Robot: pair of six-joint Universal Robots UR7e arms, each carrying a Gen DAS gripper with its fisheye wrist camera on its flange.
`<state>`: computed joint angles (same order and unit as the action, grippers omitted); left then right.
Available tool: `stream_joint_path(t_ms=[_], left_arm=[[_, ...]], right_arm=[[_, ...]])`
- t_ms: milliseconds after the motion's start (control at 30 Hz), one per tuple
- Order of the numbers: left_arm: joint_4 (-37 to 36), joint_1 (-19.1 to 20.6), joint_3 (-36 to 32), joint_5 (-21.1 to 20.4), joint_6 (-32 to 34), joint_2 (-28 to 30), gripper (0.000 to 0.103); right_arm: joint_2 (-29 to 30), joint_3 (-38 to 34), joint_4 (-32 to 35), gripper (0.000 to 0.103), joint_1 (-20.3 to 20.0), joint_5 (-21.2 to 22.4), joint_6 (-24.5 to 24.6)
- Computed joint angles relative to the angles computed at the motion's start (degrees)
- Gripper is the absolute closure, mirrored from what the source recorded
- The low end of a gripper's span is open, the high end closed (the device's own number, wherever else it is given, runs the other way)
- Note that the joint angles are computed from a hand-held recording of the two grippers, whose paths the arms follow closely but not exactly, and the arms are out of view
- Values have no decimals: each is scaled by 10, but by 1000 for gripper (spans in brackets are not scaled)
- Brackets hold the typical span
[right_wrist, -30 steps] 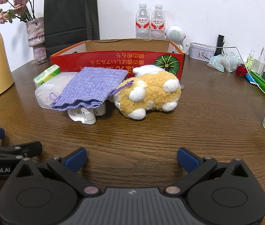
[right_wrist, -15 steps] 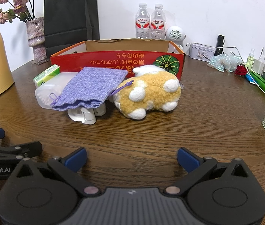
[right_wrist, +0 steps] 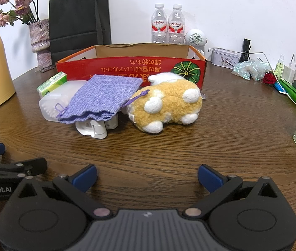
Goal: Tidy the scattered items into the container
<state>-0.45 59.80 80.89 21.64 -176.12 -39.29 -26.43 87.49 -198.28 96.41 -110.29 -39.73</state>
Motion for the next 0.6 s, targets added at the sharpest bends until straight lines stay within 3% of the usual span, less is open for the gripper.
stream_joint_path(t_ms=[167,233,333,400,500,567,600], left_arm=[[-3,1,7,10,9,-6,0],[-11,0,29,41,25,-24,0],[-96,1,82,113,140,-84,0],[-150,10,84,139,219,-108,0],[-77,38,-2,163,215,-95,1],[5,59,-75,185,184,-72,12],[59,70,-117,192,162,-55,23]], right_arm=[[2,-2,0,0,0,0,-3],[-9,4,16,0,-4,10,-9],[-31,6,52,7,-5,22,-15],[-47,8,47,7,-14,70,-11],[-52,-35,80,7,-22,122,20],[-33,-87,108,9,-20,120,30],[-20,-114,124,11,-18,112,29]])
